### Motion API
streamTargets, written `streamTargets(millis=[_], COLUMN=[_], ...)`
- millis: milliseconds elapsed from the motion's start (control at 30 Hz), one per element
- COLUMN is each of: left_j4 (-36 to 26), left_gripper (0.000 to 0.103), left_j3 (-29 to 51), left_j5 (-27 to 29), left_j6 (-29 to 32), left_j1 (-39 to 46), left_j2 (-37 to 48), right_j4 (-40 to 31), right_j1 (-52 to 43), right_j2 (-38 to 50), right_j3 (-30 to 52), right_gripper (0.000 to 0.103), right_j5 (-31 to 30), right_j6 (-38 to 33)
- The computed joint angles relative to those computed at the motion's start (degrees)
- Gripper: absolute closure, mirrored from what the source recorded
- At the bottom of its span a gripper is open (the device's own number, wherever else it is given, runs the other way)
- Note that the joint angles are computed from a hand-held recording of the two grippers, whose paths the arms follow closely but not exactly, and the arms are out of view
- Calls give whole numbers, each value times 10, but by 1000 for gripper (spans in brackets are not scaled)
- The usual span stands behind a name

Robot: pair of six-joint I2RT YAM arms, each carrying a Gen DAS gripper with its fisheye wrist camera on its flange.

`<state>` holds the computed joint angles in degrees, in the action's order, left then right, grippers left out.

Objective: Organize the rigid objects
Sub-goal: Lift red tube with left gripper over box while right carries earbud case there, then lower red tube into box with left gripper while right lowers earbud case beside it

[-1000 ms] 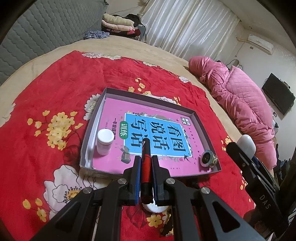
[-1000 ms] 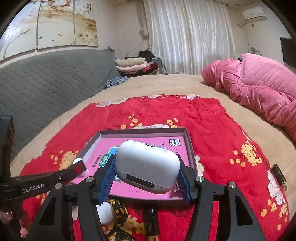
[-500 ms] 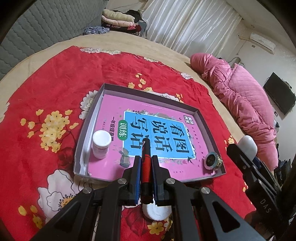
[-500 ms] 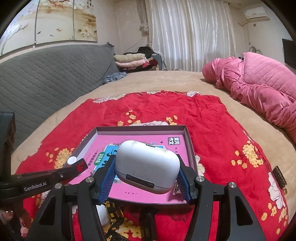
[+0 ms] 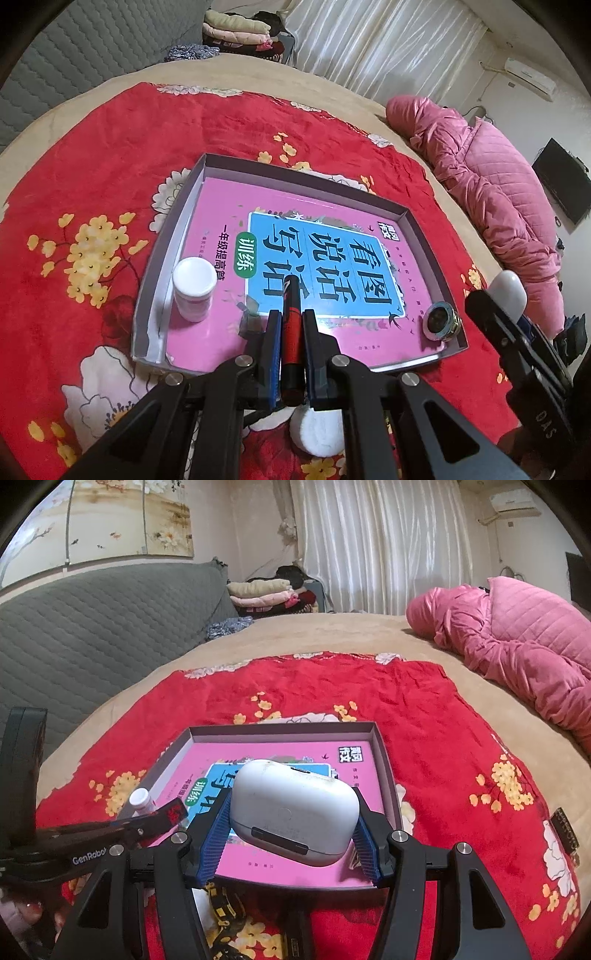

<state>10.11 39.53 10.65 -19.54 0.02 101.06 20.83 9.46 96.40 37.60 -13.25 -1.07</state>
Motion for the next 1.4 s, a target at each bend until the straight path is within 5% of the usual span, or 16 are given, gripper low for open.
streamTargets(millis=[1400], left_j4=[40], left_gripper=[92], left_j3=[38], left_j5=[23], left_j6=[26], left_j1=[31], left_j2=[86], right_j4=[-139], right_j1=[61], right_j2=[171], right_j3=[147], right_gripper=[41], right_j5=[53], right_j6=[-24])
